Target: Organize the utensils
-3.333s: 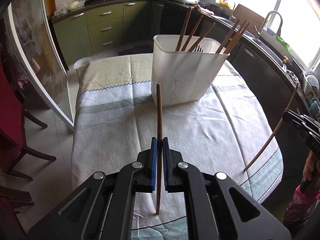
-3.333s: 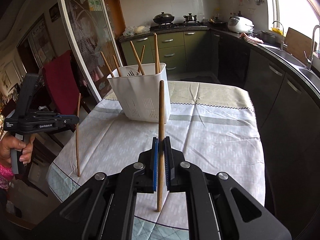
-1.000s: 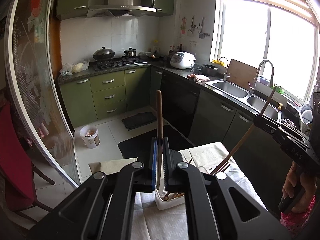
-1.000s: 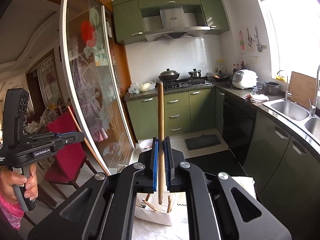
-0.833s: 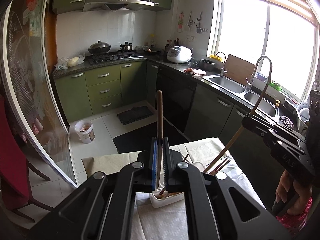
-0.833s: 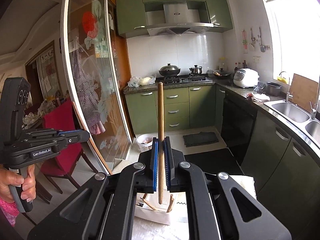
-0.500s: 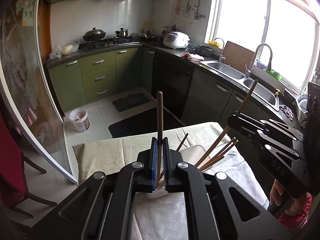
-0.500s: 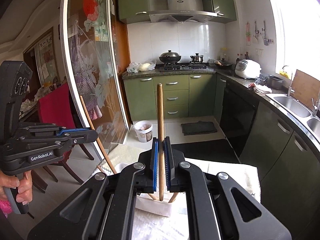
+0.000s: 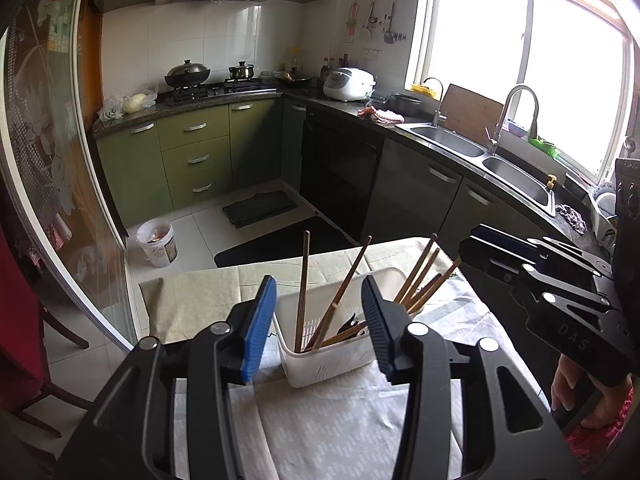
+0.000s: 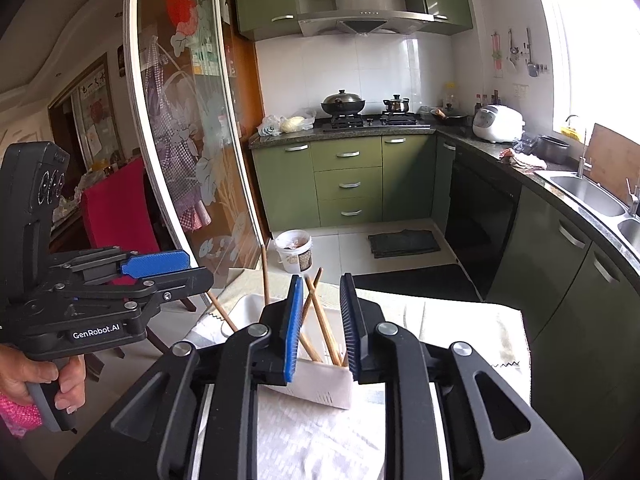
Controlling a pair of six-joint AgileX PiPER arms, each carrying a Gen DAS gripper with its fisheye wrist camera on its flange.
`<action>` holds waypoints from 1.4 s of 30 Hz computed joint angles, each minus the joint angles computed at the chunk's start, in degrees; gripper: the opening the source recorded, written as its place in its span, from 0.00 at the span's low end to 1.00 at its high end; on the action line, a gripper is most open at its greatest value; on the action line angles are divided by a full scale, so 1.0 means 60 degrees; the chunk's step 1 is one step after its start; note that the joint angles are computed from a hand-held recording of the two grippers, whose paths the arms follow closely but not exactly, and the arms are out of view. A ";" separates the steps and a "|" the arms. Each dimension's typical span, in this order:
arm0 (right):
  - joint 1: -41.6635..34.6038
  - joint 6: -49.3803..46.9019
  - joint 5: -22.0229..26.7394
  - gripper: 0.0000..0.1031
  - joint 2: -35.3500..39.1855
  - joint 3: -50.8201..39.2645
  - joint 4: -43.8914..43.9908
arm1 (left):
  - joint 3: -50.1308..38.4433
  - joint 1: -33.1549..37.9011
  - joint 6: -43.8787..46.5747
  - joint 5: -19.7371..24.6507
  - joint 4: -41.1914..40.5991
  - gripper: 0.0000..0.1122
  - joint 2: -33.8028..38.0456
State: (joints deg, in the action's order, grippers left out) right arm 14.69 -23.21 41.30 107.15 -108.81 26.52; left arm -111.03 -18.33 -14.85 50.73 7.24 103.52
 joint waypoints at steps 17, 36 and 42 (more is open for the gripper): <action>-0.1928 -0.6849 -0.2072 0.95 -0.5485 0.9243 0.5884 | 0.8235 -0.3454 -0.8930 -0.2324 0.7557 0.86 -0.4598; -0.2696 -0.6484 -0.1600 0.96 -1.0308 1.2834 0.4764 | 1.0321 -0.8179 -1.3399 0.2780 0.9903 0.86 -0.6310; -0.2155 -0.5364 -0.2125 0.96 -1.0583 1.2854 0.3586 | 1.0670 -0.8350 -1.3686 0.2923 0.9670 0.86 -0.6518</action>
State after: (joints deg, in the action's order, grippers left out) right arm 1.76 -55.39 28.55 43.66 -31.68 48.04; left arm -47.01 -68.44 -96.96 68.27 65.26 64.41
